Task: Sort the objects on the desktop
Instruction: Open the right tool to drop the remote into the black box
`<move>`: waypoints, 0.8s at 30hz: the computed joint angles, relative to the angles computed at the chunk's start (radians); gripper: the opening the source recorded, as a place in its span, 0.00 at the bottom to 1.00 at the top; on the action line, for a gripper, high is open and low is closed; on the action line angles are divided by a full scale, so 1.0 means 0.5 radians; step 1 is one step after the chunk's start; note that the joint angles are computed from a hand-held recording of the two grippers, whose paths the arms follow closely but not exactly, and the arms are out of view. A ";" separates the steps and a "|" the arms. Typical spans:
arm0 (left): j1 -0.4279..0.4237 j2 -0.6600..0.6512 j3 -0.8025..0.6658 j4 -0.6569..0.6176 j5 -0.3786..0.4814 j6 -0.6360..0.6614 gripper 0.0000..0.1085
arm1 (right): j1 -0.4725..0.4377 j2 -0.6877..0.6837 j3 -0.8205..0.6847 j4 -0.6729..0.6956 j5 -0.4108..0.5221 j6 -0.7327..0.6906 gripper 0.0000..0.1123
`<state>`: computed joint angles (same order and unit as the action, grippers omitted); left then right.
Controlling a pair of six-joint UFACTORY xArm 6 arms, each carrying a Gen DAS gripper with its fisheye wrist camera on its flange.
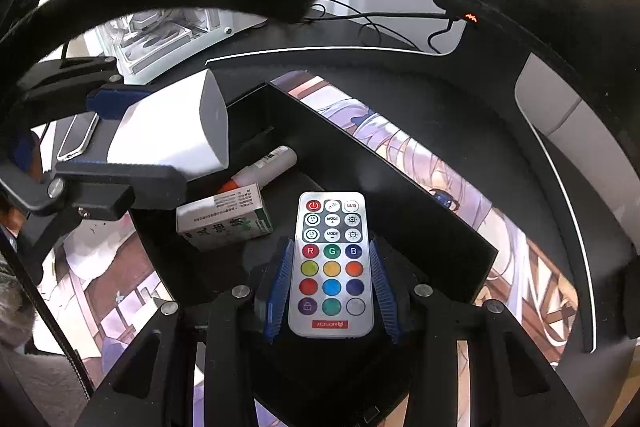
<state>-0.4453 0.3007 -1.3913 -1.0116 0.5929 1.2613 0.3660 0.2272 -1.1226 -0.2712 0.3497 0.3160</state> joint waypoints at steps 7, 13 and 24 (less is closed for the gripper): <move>-0.001 0.003 0.009 0.033 0.005 -0.020 0.38 | 0.018 0.003 0.000 0.165 0.030 -0.096 0.35; 0.010 0.009 -0.003 0.031 0.022 -0.022 0.38 | 0.019 0.019 -0.021 0.173 0.053 -0.092 0.36; 0.014 0.057 -0.057 0.062 0.057 -0.051 0.38 | 0.005 -0.370 0.377 -0.209 -0.256 0.341 0.86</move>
<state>-0.4382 0.3292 -1.4199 -0.9808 0.6215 1.2358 0.3686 0.0424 -0.9340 -0.3758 0.2215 0.4865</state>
